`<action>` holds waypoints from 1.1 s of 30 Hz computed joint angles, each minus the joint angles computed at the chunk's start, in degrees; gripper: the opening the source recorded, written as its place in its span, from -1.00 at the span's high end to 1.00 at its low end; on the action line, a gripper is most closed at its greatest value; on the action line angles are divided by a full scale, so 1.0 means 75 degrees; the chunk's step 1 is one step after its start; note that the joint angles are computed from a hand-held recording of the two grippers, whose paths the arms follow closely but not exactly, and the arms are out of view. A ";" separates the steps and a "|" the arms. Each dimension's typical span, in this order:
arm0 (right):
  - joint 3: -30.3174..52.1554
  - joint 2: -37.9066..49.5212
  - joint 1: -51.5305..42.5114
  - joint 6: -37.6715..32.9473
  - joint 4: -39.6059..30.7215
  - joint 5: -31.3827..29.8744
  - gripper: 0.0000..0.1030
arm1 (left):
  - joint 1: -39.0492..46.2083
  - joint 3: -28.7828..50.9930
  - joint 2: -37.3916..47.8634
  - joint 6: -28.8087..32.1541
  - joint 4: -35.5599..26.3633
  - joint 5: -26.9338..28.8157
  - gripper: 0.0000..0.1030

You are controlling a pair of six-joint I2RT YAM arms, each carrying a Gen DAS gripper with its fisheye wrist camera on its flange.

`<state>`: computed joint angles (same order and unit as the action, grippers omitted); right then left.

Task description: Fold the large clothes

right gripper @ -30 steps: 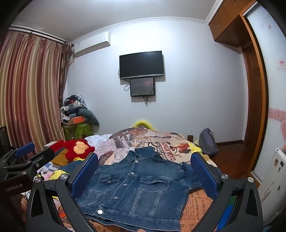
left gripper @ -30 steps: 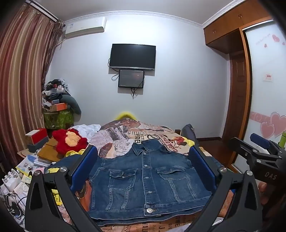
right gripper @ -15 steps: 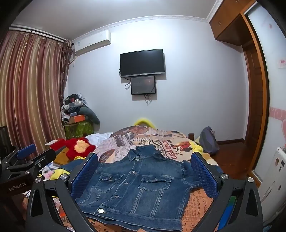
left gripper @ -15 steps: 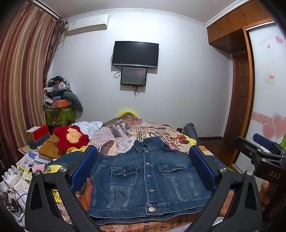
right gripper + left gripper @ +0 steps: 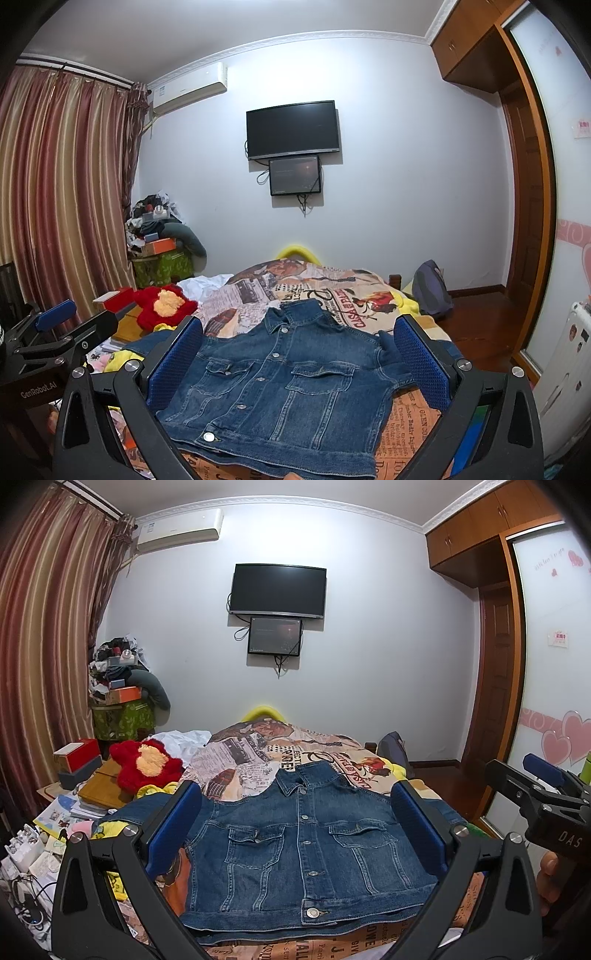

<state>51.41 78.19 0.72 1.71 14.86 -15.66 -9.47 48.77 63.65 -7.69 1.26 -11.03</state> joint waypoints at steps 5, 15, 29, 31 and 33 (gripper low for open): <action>0.0019 -0.0005 -0.0002 0.0005 -0.0034 -0.0005 -1.00 | 0.0015 0.0039 0.0007 0.0008 -0.0045 0.0018 -1.00; 0.0015 0.0035 0.0004 0.0015 -0.0002 -0.0008 -1.00 | -0.0041 0.0094 -0.0039 0.0083 -0.0135 -0.0059 -1.00; -0.0068 0.0073 0.0039 0.0033 0.0097 0.0020 -1.00 | -0.0058 0.0100 -0.0075 0.0096 -0.0221 -0.0087 -1.00; -0.0053 0.0065 0.0030 0.0029 0.0071 0.0010 -1.00 | -0.0059 0.0110 -0.0092 0.0099 -0.0253 -0.0084 -1.00; -0.0103 0.0236 0.0178 0.0047 0.0282 0.0145 -1.00 | -0.0058 0.0108 -0.0100 0.0097 -0.0259 -0.0098 -1.00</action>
<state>50.64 79.96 2.05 2.06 16.97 -14.57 -9.90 49.57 62.90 -6.96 -0.68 -11.77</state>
